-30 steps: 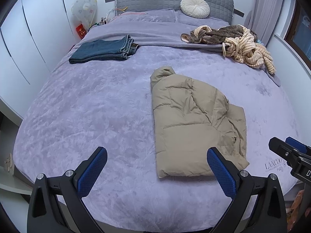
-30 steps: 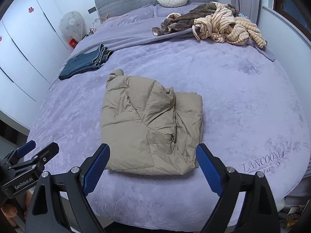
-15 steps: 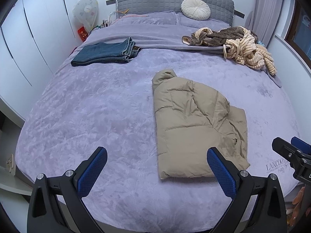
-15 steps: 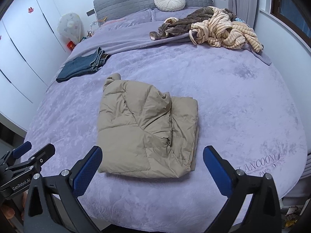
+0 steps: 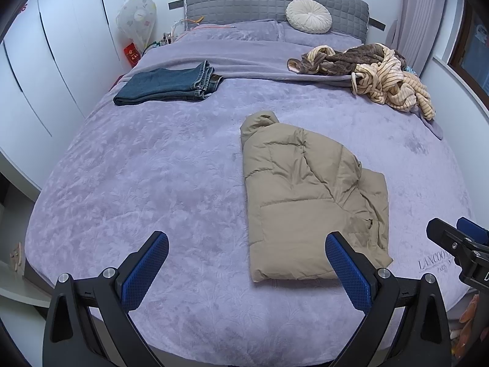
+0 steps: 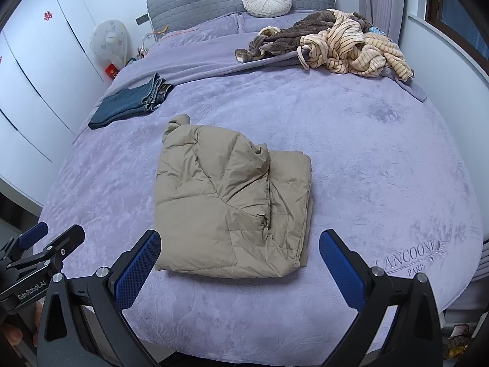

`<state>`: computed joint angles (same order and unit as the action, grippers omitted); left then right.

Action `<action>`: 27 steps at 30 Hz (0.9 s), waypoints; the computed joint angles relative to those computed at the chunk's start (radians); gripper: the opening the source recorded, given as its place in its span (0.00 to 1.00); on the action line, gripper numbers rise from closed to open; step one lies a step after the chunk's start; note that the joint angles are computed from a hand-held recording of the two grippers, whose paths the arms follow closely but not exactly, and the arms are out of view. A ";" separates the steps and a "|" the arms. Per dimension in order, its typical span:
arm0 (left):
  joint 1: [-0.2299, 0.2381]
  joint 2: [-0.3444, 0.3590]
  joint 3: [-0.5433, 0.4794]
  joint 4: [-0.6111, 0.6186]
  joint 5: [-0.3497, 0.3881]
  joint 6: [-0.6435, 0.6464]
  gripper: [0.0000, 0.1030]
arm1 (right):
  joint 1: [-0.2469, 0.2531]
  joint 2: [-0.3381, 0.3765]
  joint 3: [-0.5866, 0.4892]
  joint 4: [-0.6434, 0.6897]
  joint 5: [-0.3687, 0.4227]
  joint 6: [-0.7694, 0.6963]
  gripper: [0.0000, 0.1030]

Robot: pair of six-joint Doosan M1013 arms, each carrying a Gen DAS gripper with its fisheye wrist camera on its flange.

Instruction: Fold large clothes

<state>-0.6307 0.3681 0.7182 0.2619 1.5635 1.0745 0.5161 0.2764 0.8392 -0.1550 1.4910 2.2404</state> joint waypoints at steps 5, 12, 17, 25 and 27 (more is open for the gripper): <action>0.001 0.000 -0.001 0.000 0.001 0.001 1.00 | 0.000 0.000 -0.001 -0.002 0.001 0.000 1.00; -0.001 -0.001 0.000 0.002 0.002 -0.003 1.00 | -0.001 0.000 -0.001 -0.001 0.001 -0.002 1.00; 0.000 -0.006 0.005 0.005 -0.003 -0.003 1.00 | -0.001 0.000 0.000 0.001 0.001 -0.002 1.00; 0.001 -0.012 0.013 0.009 -0.004 -0.008 1.00 | 0.001 0.000 0.000 -0.002 0.001 0.002 1.00; 0.002 -0.012 0.013 0.009 -0.004 -0.008 1.00 | 0.001 0.000 0.000 -0.001 0.001 0.001 1.00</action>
